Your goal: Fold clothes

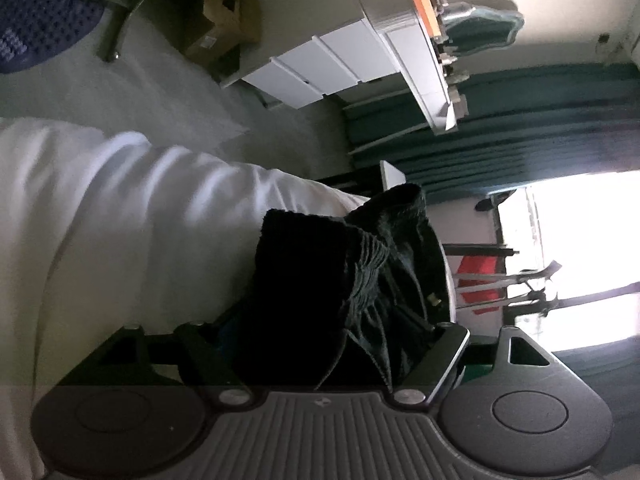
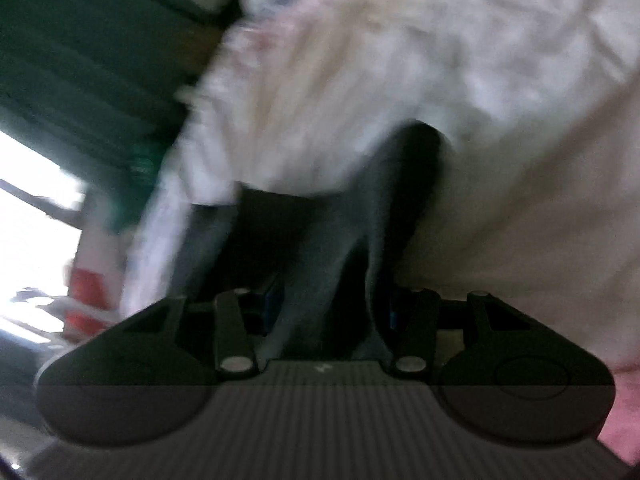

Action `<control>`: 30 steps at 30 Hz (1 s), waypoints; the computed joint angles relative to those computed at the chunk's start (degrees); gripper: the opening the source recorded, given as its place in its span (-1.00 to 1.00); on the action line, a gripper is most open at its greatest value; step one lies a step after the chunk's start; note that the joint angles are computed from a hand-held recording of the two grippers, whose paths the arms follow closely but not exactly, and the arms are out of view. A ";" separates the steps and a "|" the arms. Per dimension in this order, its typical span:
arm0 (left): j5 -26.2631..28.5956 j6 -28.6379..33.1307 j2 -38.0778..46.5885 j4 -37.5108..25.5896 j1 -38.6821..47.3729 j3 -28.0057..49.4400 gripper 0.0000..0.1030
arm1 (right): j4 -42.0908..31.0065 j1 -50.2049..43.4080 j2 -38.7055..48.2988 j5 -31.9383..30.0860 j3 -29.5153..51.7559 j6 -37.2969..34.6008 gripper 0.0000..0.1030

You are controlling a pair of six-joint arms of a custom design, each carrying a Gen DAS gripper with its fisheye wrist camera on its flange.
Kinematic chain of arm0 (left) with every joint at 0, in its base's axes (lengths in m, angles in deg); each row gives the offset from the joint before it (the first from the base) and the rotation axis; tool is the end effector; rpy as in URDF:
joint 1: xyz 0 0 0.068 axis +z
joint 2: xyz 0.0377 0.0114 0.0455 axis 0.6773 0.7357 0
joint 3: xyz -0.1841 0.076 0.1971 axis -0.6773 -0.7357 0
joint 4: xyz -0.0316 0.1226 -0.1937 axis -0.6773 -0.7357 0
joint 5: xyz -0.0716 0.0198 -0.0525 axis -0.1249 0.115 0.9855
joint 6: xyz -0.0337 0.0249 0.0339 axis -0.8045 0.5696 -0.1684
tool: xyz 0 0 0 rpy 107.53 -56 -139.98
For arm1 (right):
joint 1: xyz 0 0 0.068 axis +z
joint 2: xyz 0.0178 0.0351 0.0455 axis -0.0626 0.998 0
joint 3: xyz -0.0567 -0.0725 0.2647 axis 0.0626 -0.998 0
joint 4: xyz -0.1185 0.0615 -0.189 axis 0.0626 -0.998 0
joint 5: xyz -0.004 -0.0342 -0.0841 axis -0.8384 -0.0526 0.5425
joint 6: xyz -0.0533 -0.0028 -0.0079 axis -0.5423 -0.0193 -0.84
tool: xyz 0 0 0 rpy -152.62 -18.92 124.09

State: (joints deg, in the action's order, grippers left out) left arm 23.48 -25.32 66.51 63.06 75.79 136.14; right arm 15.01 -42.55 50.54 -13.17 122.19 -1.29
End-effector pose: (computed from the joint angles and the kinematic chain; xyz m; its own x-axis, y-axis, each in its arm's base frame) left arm 0.3062 0.1783 0.1327 -0.1474 -0.9795 -0.1372 -0.5057 0.1939 -0.8407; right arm 0.3292 -0.2551 0.0967 0.0931 0.9253 -0.3675 0.6419 0.2264 0.7326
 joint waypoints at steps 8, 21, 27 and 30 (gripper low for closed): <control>1.72 -1.58 1.31 4.19 0.76 -1.42 0.52 | -5.18 3.28 -1.21 10.05 2.91 -2.72 -0.88; -4.98 13.51 -0.10 -14.11 -4.81 7.15 0.53 | -18.83 1.46 -1.90 15.42 6.10 -2.35 -0.72; -5.05 12.06 1.25 -12.62 -5.73 8.07 0.34 | -18.71 1.16 -0.72 15.56 6.23 0.04 -0.07; -4.01 10.36 2.26 -9.77 -5.55 7.71 -0.04 | -15.39 1.98 -0.06 15.44 5.95 0.37 -0.17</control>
State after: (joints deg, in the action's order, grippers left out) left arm 19.47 -14.96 68.77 53.29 70.24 143.84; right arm -0.38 -40.57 50.48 2.28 128.14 -0.91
